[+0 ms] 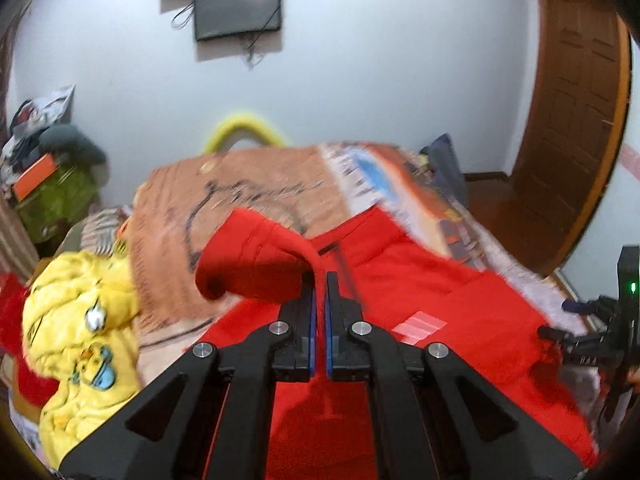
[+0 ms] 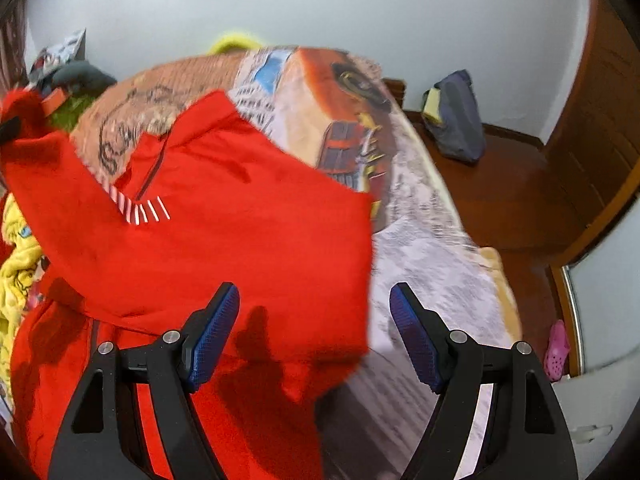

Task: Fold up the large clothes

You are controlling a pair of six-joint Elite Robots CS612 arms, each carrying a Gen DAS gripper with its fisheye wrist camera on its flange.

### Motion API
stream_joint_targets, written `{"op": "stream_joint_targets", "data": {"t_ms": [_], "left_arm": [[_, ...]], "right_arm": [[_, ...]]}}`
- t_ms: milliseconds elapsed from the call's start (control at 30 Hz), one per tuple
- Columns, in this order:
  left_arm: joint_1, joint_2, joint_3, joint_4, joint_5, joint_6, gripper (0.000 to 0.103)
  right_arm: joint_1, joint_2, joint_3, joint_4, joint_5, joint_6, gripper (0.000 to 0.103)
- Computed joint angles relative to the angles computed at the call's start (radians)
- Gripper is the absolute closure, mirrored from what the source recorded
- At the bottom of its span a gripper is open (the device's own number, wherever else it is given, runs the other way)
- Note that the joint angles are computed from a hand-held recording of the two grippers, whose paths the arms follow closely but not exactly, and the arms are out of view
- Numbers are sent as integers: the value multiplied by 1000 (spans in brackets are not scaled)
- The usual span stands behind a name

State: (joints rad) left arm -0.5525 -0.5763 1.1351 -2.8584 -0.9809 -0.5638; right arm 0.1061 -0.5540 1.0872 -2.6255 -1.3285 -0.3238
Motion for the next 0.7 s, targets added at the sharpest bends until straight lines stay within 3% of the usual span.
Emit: {"op": "stream_joint_targets", "data": {"t_ms": [133,400,500,700], "left_arm": [[10,-19,81,6,-16,-55,101],[16,-30,189,28,-87,-153,101],[14,-29,213,46,-85,-186,101],[24,-30,247,81,-149,-258,98]], "right_arm": [[18,18,-27,65,-47,-25,28],[33,7,8,23,-102,-79,28],[36,1,18,17,-104,-89,28],[41,-6,37,-2,-113,-114,27]]}}
